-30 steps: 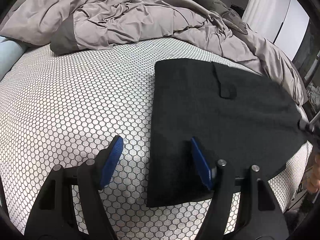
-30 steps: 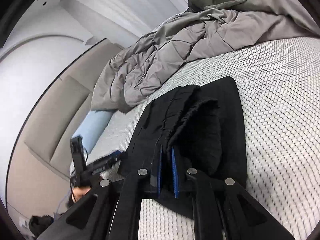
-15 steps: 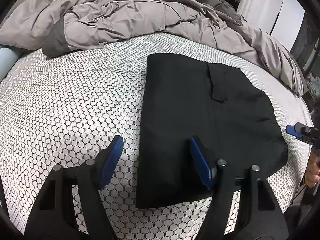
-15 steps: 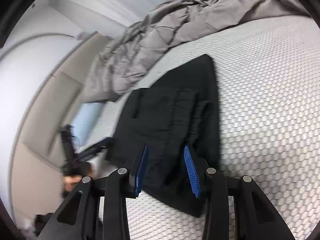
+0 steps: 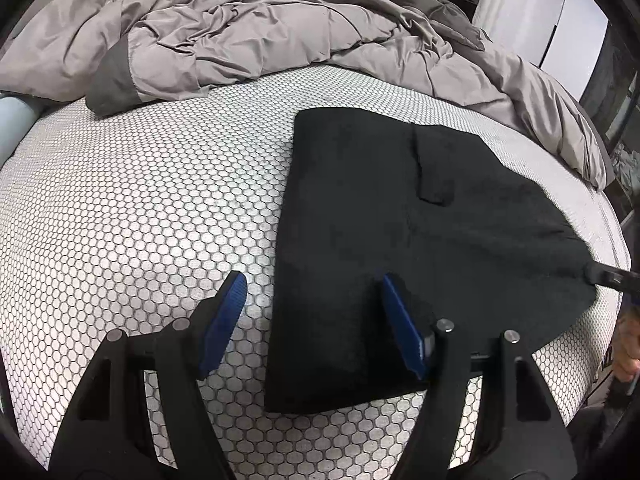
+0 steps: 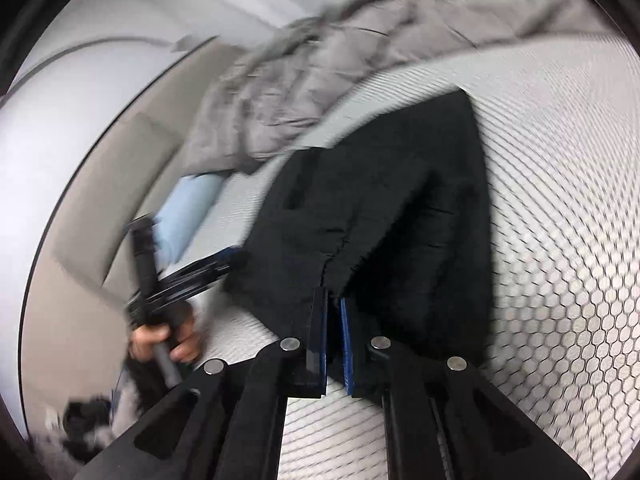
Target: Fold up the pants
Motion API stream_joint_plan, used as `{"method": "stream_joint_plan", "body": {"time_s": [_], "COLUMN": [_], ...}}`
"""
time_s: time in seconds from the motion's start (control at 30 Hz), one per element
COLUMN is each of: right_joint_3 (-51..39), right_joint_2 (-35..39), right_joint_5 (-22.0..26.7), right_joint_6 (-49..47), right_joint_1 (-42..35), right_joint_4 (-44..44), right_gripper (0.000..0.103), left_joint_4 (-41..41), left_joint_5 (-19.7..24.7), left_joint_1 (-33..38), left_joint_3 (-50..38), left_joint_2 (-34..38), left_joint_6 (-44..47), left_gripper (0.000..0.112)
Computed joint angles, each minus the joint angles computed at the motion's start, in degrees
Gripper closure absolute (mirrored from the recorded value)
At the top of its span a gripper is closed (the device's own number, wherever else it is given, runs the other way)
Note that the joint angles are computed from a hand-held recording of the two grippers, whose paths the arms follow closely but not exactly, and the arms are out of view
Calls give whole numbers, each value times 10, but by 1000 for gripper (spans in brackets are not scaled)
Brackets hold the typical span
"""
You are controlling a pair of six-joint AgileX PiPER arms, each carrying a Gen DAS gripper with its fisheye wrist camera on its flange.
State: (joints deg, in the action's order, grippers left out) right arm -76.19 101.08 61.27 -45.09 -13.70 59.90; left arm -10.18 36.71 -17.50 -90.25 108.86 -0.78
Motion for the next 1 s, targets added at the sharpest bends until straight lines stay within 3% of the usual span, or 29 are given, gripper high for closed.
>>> {"method": "stream_joint_plan", "body": {"time_s": [0.07, 0.17, 0.27, 0.3, 0.37, 0.4, 0.43, 0.47, 0.53, 0.6, 0.67, 0.7, 0.73, 0.83, 0.9, 1.0], "right_joint_3": [13, 17, -2, -7, 3, 17, 33, 40, 33, 11, -3, -10, -20, -36, -48, -46], "right_joint_2": [-25, -16, 31, 32, 8, -9, -27, -35, -18, 18, 41, 48, 53, 55, 56, 35], "right_joint_5": [-12, -69, -43, -28, -43, -67, -91, -114, -101, -68, -68, -68, -70, -120, -174, -180], "right_joint_6": [-3, 57, 66, 60, 57, 48, 40, 46, 60, 77, 84, 80, 84, 103, 156, 190], "right_joint_1": [9, 36, 22, 10, -6, -13, -22, -23, -28, -25, -14, -10, -7, 1, 22, 28], "right_joint_4": [-16, -107, -107, -89, -83, -74, -67, -76, -84, -82, -80, -74, -75, -102, -186, -234], "right_gripper": [97, 97, 96, 91, 73, 50, 36, 35, 35, 35, 48, 66, 73, 74, 69, 55], "left_joint_4": [-2, 4, 7, 2, -59, -94, -123, -158, -206, -257, -256, -237, -224, -198, -136, -12], "left_joint_5": [7, 16, 20, 20, 20, 27, 33, 42, 53, 69, 81, 86, 97, 119, 93, 49], "left_joint_1": [3, -1, -7, -5, 14, 26, 37, 49, 62, 72, 67, 61, 55, 39, 15, -27], "left_joint_3": [-6, -15, -21, -22, -21, -25, -28, -31, -34, -36, -40, -43, -46, -46, -32, -14], "left_joint_2": [4, 12, 17, 19, 23, 29, 36, 44, 54, 59, 58, 56, 53, 44, 28, 0], "left_joint_6": [-1, -6, -6, -4, 25, 38, 50, 67, 93, 139, 146, 143, 141, 129, 93, 11], "left_gripper": [45, 45, 42, 41, 41, 41, 41, 41, 42, 61, 65, 68, 69, 68, 65, 64]}}
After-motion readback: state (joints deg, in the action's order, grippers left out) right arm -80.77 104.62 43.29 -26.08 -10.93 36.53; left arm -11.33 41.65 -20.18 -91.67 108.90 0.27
